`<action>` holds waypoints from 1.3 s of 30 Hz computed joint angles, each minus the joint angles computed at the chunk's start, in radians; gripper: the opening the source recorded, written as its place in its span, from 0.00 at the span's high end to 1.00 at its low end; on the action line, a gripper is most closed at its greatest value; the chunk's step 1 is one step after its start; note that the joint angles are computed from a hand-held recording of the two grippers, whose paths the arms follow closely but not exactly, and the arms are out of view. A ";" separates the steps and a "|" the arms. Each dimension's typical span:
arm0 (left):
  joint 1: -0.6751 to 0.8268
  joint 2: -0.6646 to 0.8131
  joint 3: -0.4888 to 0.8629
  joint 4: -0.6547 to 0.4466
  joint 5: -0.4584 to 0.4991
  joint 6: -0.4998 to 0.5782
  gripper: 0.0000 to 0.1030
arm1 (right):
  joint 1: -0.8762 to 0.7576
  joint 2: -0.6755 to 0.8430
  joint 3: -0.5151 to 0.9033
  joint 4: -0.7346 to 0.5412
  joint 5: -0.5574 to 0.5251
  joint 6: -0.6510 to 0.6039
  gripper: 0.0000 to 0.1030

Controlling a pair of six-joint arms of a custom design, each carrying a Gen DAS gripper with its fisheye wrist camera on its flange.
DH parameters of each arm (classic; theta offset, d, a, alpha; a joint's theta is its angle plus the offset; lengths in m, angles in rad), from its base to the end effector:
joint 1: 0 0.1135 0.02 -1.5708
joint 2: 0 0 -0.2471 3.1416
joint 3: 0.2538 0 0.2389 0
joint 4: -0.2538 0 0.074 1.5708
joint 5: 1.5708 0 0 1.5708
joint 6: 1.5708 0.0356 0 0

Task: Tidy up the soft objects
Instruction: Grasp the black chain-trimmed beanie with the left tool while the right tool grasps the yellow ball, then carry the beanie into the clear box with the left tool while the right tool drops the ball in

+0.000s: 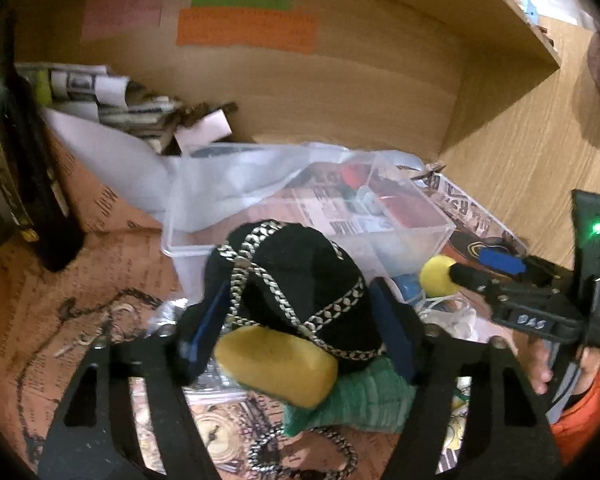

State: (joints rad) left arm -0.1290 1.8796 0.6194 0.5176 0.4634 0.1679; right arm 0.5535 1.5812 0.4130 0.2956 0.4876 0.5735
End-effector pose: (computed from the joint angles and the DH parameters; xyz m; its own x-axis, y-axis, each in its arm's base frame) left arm 0.2963 -0.0545 0.0755 -0.5873 0.2269 -0.7769 0.5475 0.8183 -0.1749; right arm 0.2097 0.1099 0.0906 -0.6603 0.1554 -0.7347 0.1787 0.9828 0.0473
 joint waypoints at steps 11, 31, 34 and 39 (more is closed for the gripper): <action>-0.011 0.025 0.013 -0.016 0.039 0.036 0.79 | -0.056 0.118 0.023 0.068 -0.103 -0.020 0.63; 0.096 -0.249 -0.046 -0.027 0.160 -0.023 0.85 | 0.131 -0.284 -0.077 -0.010 0.150 -0.039 0.64; 0.109 -0.259 -0.019 -0.033 0.177 -0.043 0.85 | 0.145 -0.297 -0.052 -0.002 0.172 -0.078 0.64; 0.109 -0.257 0.046 -0.046 0.169 -0.086 0.85 | 0.136 -0.280 -0.005 0.040 0.170 -0.157 0.64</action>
